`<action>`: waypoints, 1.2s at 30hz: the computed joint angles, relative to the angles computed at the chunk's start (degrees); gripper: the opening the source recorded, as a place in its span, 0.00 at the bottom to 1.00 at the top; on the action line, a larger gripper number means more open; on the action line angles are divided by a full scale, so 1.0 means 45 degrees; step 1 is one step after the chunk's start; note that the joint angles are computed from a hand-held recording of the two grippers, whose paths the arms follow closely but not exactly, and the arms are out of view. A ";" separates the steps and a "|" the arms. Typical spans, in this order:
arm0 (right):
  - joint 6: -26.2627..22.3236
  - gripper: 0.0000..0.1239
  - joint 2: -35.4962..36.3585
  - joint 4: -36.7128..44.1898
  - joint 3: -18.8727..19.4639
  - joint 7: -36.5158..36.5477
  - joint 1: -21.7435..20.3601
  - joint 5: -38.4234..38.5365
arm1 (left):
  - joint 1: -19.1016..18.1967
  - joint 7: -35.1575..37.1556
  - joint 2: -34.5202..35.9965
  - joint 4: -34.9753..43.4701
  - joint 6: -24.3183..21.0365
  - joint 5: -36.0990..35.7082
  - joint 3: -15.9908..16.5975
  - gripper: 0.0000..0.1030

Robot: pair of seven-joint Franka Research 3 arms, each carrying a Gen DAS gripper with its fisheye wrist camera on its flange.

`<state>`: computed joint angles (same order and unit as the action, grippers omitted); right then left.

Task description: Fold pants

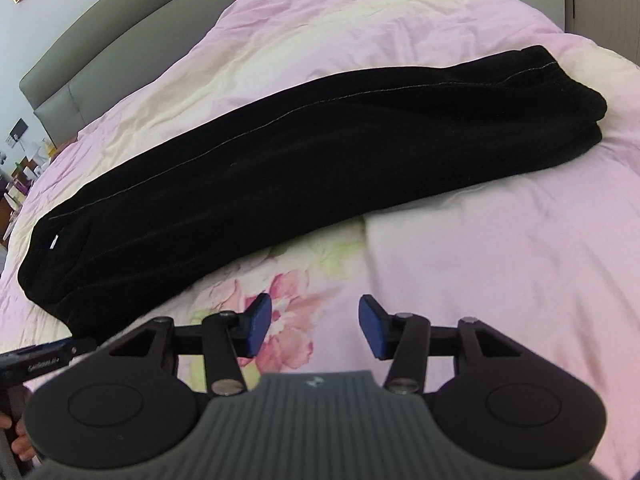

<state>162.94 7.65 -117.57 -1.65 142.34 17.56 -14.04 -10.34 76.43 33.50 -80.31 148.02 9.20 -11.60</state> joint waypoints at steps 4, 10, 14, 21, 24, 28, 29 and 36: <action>-0.0311 0.38 -0.0114 -0.0143 0.0085 -0.0108 0.0114 -0.0198 | -0.0238 0.0345 -0.0469 -0.0325 -0.0232 0.0808 0.0189 0.11; -0.0775 0.38 -0.0186 -0.0328 0.0059 0.0030 -0.0125 -0.0201 | -0.0056 0.1109 0.0122 0.0652 -0.2553 0.0219 -0.0050 0.10; -0.0999 0.38 -0.0460 -0.0583 0.0071 0.0011 -0.0244 -0.0534 | 0.0432 0.1900 -0.0344 0.0353 -0.3504 -0.0758 -0.0336 0.00; -0.1867 0.41 -0.1135 -0.0999 0.0179 -0.0203 -0.0725 -0.2158 | 0.0626 0.2934 -0.2264 -0.2786 0.0422 -0.0642 -0.0200 0.40; -0.2359 0.43 -0.1511 -0.1129 0.0241 -0.0553 -0.1066 -0.3001 | -0.0401 0.3732 -0.2322 -0.3115 0.1412 0.2565 0.0540 0.55; -0.2732 0.47 -0.1929 -0.1328 0.0337 -0.1183 -0.1578 -0.3649 | -0.1288 0.4557 -0.2290 -0.3663 0.2689 0.6119 0.1318 0.69; -0.2763 0.48 -0.2007 -0.1388 0.0354 -0.1495 -0.1702 -0.3750 | -0.1511 0.4602 -0.2337 -0.3815 0.2768 0.6767 0.1443 0.69; -0.3227 0.54 -0.1961 -0.1443 0.0443 -0.4294 -0.2353 -0.6801 | -0.2341 0.4682 -0.1115 -0.2421 0.2209 0.9145 0.1999 0.69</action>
